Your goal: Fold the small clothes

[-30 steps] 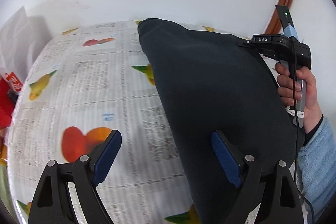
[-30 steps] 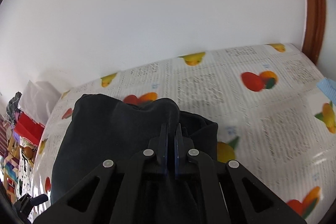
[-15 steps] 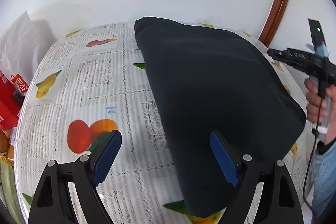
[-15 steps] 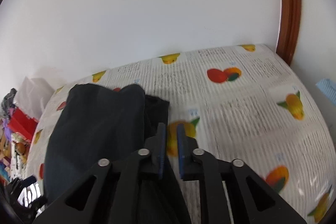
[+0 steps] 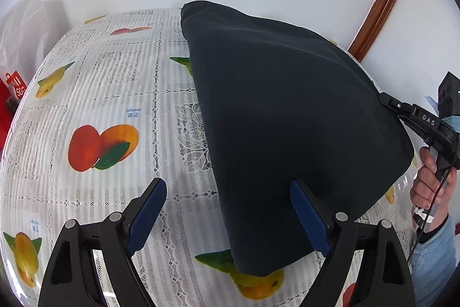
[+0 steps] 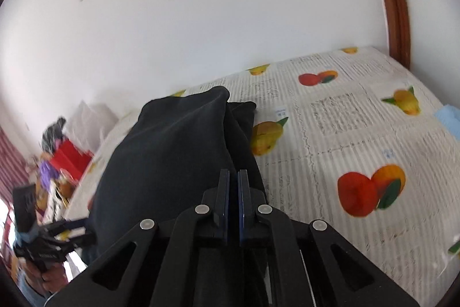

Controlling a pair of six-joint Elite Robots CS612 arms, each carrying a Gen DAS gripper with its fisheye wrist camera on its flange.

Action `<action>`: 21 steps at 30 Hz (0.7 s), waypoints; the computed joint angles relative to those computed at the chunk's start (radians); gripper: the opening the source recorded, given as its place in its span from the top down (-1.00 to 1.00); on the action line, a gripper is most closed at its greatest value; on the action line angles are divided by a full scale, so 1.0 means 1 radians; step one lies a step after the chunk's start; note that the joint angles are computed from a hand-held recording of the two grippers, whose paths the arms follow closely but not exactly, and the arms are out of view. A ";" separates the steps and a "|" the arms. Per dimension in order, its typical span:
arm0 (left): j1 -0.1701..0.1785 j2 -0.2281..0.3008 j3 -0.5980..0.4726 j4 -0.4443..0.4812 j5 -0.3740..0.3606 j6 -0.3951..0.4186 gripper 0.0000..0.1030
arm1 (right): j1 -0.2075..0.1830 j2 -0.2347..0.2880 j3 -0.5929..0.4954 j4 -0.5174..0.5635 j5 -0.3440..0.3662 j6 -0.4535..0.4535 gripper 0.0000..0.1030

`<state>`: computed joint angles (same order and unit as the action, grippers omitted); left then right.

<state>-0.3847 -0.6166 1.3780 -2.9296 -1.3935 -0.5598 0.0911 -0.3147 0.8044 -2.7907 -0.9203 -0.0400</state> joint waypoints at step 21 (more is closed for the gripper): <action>-0.053 -0.051 0.102 -0.034 0.128 -0.009 -0.65 | 0.002 -0.212 0.412 -0.186 -0.277 -0.062 0.71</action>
